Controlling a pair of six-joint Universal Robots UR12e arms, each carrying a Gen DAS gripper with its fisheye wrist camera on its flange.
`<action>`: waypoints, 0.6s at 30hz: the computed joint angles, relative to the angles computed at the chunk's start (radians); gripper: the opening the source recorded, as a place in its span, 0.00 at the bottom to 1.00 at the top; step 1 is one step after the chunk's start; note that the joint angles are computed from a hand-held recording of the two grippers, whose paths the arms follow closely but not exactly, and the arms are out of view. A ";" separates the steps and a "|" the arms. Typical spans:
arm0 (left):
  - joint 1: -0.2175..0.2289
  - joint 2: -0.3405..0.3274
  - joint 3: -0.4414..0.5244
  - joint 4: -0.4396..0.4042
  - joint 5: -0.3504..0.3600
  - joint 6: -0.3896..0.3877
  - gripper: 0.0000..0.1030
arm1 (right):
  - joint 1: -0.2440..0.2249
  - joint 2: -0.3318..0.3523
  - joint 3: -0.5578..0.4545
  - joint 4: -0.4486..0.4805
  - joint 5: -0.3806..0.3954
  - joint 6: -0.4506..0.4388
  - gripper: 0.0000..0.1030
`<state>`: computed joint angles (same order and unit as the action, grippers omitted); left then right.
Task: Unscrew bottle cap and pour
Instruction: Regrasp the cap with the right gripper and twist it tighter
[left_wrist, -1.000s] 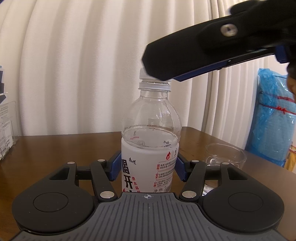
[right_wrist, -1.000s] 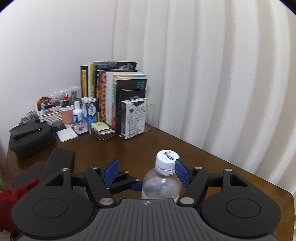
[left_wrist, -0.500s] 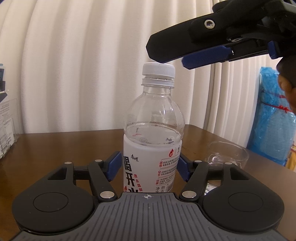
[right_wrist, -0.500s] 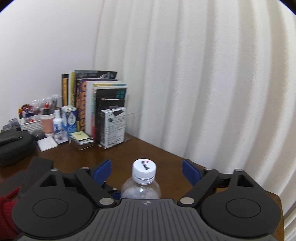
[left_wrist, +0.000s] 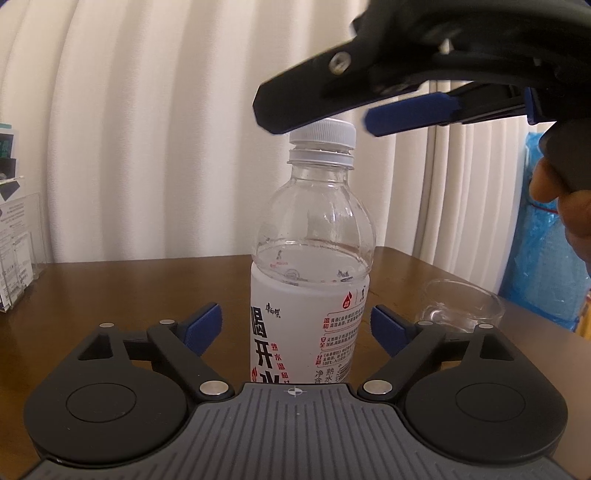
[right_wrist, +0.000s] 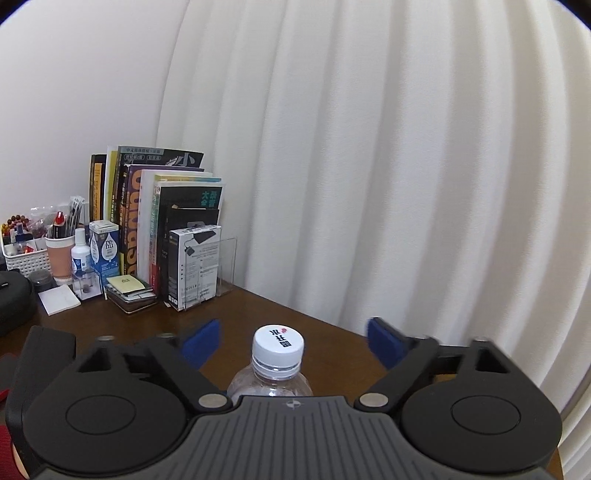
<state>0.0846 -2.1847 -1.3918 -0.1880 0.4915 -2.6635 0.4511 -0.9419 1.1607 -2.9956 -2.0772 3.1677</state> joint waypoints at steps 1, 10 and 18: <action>0.000 0.001 0.000 -0.001 -0.001 0.001 0.86 | 0.000 0.000 -0.002 0.012 0.003 0.004 0.60; -0.003 -0.011 0.014 -0.008 -0.010 0.012 0.78 | -0.002 -0.001 0.006 0.005 0.020 0.018 0.32; -0.004 -0.009 0.012 -0.026 -0.010 0.036 0.57 | -0.007 -0.008 0.012 0.008 0.064 0.005 0.31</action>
